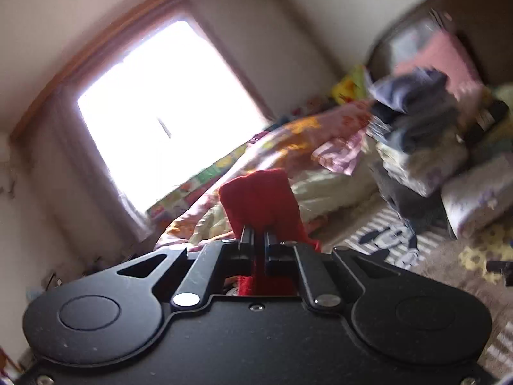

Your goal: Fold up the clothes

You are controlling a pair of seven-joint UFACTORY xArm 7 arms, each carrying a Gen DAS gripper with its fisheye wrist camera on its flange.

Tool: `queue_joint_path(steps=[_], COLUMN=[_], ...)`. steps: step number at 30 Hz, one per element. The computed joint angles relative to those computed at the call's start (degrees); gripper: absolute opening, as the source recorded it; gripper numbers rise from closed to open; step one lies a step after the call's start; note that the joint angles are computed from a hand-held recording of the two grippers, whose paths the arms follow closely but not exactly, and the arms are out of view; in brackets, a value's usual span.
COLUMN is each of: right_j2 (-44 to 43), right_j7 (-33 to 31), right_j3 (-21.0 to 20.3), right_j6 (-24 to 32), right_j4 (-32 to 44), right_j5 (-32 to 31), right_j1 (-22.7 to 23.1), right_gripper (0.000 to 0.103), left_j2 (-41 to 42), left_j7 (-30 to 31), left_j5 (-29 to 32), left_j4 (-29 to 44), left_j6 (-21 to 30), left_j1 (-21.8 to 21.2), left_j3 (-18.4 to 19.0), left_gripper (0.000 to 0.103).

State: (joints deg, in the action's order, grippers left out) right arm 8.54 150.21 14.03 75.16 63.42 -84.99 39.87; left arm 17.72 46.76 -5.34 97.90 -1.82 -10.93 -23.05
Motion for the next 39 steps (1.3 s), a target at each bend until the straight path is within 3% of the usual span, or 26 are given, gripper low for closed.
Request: queue_joint_path(steps=[1,3,7,11,15,16,17,19,20,21,25,31,35,39], right_j2=[0.2,0.4,1.6,3.8,6.4,7.1,8.0,9.6,10.4,11.0,12.8,13.7,11.8,11.4], right_j7=[-0.6,-1.6,-4.9,-10.2,-17.1,-18.9,-20.8,-24.7,-26.5,-28.1,-31.1,-34.5,-35.6,-49.2], right_j3=[0.1,0.2,-0.1,-0.9,-2.1,-2.4,-2.7,-3.4,-3.8,-4.2,-5.8,-7.1,-6.7,-5.4], right_j6=[0.2,0.0,-1.8,-5.9,-9.9,-11.1,-12.0,-13.9,-14.8,-15.5,-17.9,-20.4,-25.5,-33.2], right_j4=[0.2,0.6,2.3,5.0,8.1,9.0,10.0,12.0,13.0,13.8,15.9,17.3,17.1,19.8], right_j5=[-0.1,-0.8,-2.5,-4.5,-5.4,-5.4,-5.2,-4.4,-3.9,-3.4,-2.5,-0.9,1.3,13.3], right_j1=[0.2,0.4,0.7,0.8,1.2,1.3,1.4,1.7,1.9,2.1,3.1,4.1,3.3,0.9], right_gripper=[0.092,0.092,0.092,0.092,0.092,0.092,0.092,0.092,0.092,0.092,0.095,0.103,0.103,0.103], left_j2=[-1.3,-2.4,0.2,2.6,5.0,5.7,5.9,5.4,4.8,4.6,6.4,10.1,12.0,14.2], left_j7=[-0.1,-2.0,-2.6,0.4,-1.4,-2.9,-3.4,-0.7,1.6,3.8,8.5,14.7,12.3,7.8], left_j5=[-0.2,2.1,3.2,-4.5,-8.8,-9.9,-12.0,-19.3,-24.1,-28.9,-42.5,-55.4,-51.7,-47.0], left_j4=[-2.6,-6.4,-10.0,-11.6,-12.6,-12.3,-12.5,-13.9,-14.5,-14.5,-10.8,-8.6,-5.2,0.8], left_j6=[-2.3,-3.3,-0.3,7.2,13.1,15.6,17.5,18.8,19.3,20.2,25.9,32.2,40.7,48.7], left_j1=[0.5,-1.4,1.2,8.1,6.3,5.6,6.2,9.8,12.3,14.6,19.8,22.2,19.4,16.0], left_j3=[0.4,4.8,4.6,-2.5,1.1,2.6,2.9,0.8,-1.0,-2.5,-4.9,-5.3,-1.5,3.0], left_gripper=[0.004,0.004,0.004,0.005,0.007,0.017,0.027,0.034,0.047,0.053,0.057,0.063,0.066,0.073])
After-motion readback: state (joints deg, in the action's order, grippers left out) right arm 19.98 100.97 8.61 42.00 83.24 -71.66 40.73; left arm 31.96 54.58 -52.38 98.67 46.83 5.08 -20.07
